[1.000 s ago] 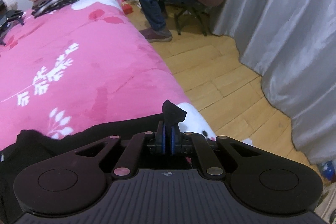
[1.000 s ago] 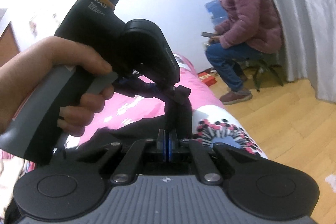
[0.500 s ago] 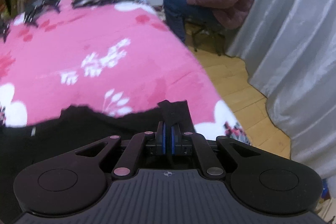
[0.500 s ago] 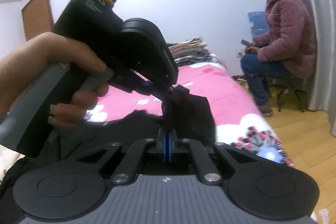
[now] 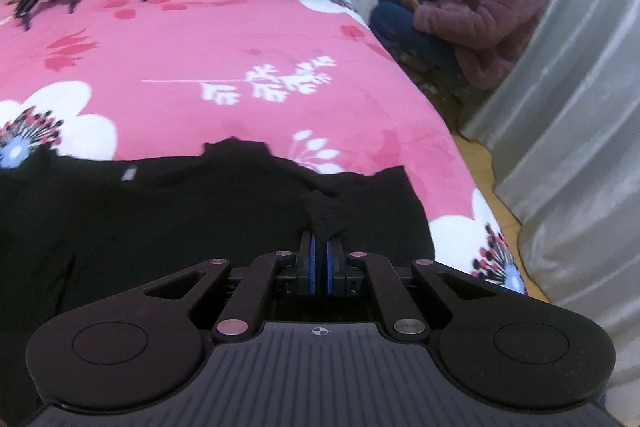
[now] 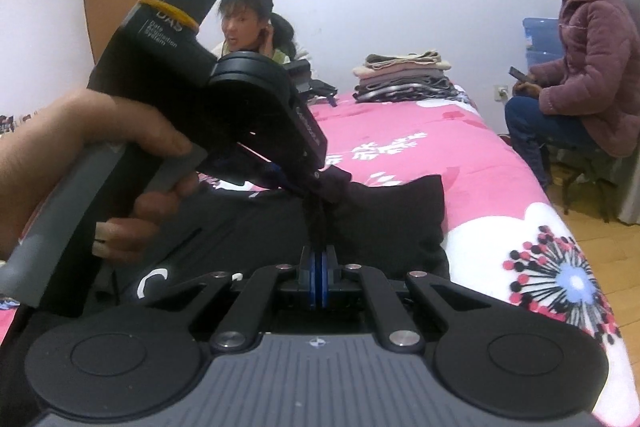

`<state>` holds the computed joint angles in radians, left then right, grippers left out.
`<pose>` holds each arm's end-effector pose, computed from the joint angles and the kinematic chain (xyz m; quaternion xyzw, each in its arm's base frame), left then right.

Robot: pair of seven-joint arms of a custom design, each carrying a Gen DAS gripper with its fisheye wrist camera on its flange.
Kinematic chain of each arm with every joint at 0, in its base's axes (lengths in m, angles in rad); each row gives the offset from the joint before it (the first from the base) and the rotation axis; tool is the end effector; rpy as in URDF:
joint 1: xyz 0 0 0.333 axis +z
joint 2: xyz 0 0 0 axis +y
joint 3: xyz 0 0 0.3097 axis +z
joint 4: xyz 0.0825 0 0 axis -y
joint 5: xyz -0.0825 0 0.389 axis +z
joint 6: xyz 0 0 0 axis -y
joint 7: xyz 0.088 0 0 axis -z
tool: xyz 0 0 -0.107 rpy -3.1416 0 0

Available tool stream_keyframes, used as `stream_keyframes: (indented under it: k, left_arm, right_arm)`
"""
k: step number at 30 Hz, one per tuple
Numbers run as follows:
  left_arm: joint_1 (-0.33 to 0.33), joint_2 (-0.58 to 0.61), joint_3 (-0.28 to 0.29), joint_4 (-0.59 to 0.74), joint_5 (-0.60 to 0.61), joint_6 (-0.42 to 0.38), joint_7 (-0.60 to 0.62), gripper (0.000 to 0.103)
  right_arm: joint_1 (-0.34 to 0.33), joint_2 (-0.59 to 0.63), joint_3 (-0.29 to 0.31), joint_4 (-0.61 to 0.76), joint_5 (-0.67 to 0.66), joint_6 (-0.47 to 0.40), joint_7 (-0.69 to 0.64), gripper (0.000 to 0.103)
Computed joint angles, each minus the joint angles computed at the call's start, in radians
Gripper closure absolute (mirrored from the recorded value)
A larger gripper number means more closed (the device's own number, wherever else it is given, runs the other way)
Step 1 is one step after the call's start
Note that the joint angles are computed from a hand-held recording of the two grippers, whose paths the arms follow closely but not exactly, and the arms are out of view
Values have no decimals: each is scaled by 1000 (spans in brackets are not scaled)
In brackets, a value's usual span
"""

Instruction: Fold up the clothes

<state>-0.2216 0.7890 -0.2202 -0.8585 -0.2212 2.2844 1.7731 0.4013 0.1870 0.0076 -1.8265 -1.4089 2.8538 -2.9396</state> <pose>0.7564 -0.2743 0.5203 -0.5010 0.7878 -0.3521 0.0667 0.5703 0.3049 0.4832 -0.5610 0.6415 -0.3076 0.4232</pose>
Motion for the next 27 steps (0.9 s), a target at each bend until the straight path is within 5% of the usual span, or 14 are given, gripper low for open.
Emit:
stream_keyframes:
  k: [5,9,15,17,19,21,23,27]
  left_arm:
    - [52,-160,-20,-283,-64,191,50,100]
    - [75,-231,-18,-405,-110,259,37,100]
    - [67,-254,12,-465,-81,291,15,96]
    - [61,-241,22,-450,-47,257,20,86]
    - [63,-229,17,-448,-27,263,65,71]
    - [67,-228,12,-465,-26,307,95,60]
    - [71,-236,13,-489,-32,337,101,52]
    - [72,-245,20,-512,-35,401,82,52]
  right_arm:
    - [3,11,3,8,24,21,-44,100]
    - [8,16,1,6,45,41,-84,99]
    - [14,20,-2,-4,89,68,-130,98]
    - [15,23,2,-9,133,68,-176,97]
    - [15,26,7,-19,200,62,-233,91]
    - [21,26,6,-32,250,50,-259,67]
    - [28,23,0,-47,271,54,-254,62]
    - [51,-6,-21,-86,203,67,-166,52]
